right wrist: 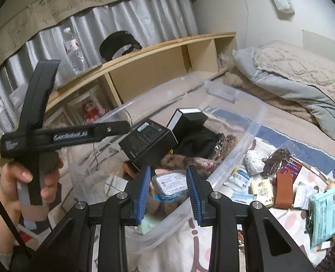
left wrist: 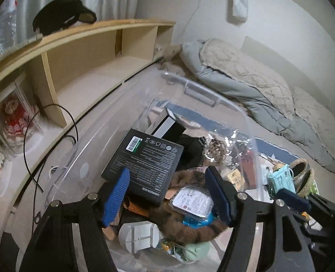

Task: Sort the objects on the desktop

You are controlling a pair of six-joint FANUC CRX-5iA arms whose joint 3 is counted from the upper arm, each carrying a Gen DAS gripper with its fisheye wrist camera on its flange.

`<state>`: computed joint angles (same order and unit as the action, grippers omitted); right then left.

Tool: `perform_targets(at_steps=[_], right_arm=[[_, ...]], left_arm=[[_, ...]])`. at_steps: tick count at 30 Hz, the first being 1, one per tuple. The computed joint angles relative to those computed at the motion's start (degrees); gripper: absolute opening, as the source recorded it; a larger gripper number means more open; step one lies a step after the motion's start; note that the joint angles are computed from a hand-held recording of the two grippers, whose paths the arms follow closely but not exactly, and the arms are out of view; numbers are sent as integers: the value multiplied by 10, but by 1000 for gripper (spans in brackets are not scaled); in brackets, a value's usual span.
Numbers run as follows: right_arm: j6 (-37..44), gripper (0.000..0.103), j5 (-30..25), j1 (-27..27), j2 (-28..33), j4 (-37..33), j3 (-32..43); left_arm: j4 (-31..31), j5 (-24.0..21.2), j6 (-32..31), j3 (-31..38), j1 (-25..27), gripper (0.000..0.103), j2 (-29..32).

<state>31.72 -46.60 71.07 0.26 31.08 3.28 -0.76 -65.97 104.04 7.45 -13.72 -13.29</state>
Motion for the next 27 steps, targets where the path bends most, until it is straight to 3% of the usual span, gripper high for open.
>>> perform_targets(at_steps=[12, 15, 17, 18, 21, 24, 27], right_arm=[[-88, 36, -7, 21, -44, 105, -51], [-115, 62, -13, 26, -57, 141, -68], [-128, 64, -19, 32, -65, 161, -78], [-135, 70, -26, 35, -69, 169, -81], [-164, 92, -40, 44, -83, 209, -98], [-174, 93, -64, 54, -93, 232, -104], [-187, 102, -85, 64, -104, 253, -113]], left_arm=[[-43, 7, 18, 7, -61, 69, -38], [-57, 7, 33, 12, -78, 70, -45], [-76, 11, 51, 15, -95, 82, -53], [-89, 14, 63, 16, -105, 89, -56], [-142, 10, 90, 29, -148, 95, -61], [-201, 1, 121, 41, -197, 103, -65], [-225, -2, 130, 47, -224, 103, -68]])
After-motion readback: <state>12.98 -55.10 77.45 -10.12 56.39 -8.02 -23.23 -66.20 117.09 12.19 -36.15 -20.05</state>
